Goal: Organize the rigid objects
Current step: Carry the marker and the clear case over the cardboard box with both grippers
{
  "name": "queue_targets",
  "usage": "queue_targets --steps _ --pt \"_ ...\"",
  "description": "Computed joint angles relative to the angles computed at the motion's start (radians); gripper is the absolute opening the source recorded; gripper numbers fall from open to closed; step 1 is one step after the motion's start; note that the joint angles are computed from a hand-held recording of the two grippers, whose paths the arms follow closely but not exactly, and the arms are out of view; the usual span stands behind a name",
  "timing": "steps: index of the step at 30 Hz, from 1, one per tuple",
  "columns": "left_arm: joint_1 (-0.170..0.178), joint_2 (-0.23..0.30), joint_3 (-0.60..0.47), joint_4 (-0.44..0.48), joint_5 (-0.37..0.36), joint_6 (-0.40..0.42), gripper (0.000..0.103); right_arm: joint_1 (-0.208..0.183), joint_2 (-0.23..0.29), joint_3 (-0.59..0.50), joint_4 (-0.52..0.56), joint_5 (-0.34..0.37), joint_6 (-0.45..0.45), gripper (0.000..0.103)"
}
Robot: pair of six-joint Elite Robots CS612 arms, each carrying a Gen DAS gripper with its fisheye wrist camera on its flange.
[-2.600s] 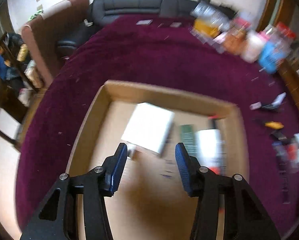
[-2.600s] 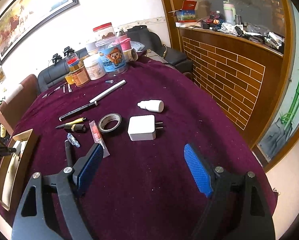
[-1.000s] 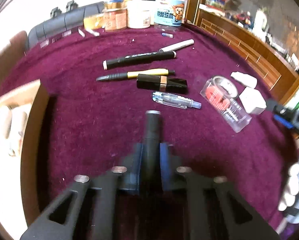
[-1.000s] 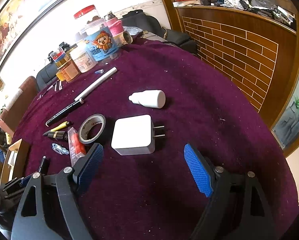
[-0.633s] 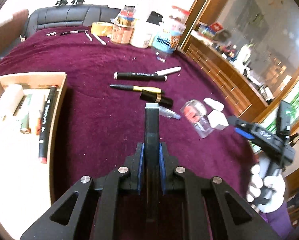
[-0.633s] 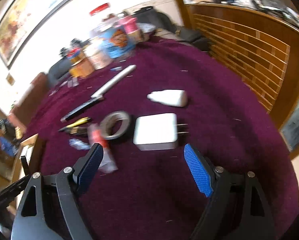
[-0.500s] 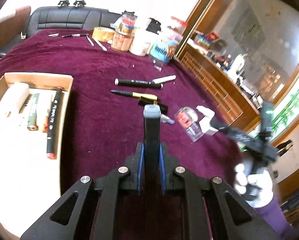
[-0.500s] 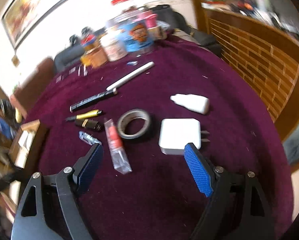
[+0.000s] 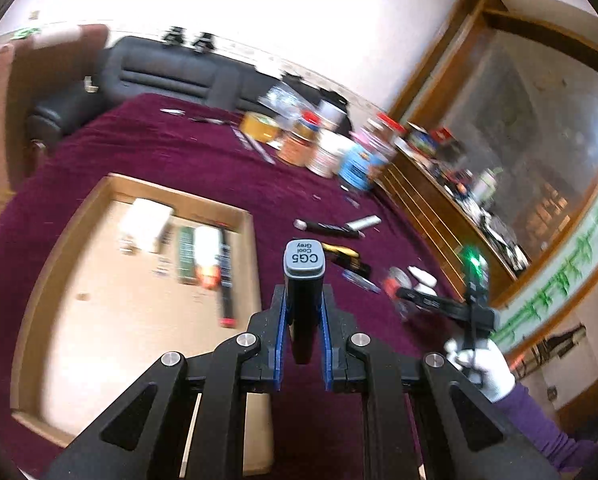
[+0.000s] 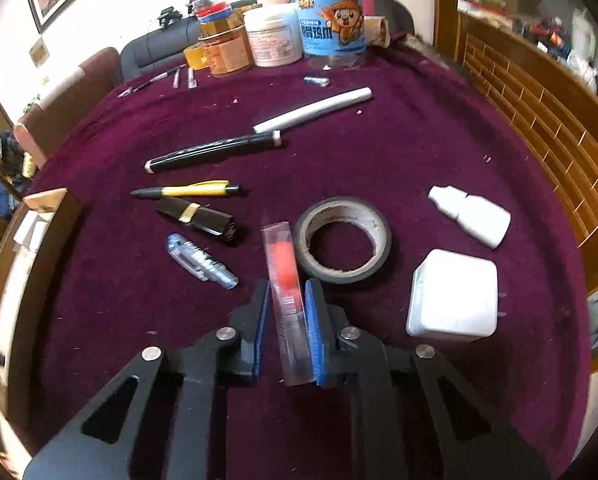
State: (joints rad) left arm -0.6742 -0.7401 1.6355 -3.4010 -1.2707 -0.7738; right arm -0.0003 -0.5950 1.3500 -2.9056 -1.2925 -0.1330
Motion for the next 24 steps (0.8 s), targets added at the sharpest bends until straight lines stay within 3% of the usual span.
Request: queue_targets --steps 6,13,19,24 --pt "0.021 -0.046 0.093 0.016 0.073 -0.078 0.011 -0.017 -0.039 0.052 -0.032 0.129 0.047 0.011" --pt "0.056 -0.059 0.141 0.079 0.049 -0.173 0.011 -0.007 -0.076 0.078 -0.004 0.334 0.04 0.011" --pt "0.086 -0.063 0.129 0.162 0.004 -0.152 0.012 0.038 -0.075 0.047 0.119 0.48 -0.02 0.012" --pt "0.121 -0.056 0.091 0.22 -0.069 -0.11 0.012 0.097 -0.043 -0.011 0.234 0.504 -0.08 0.012"
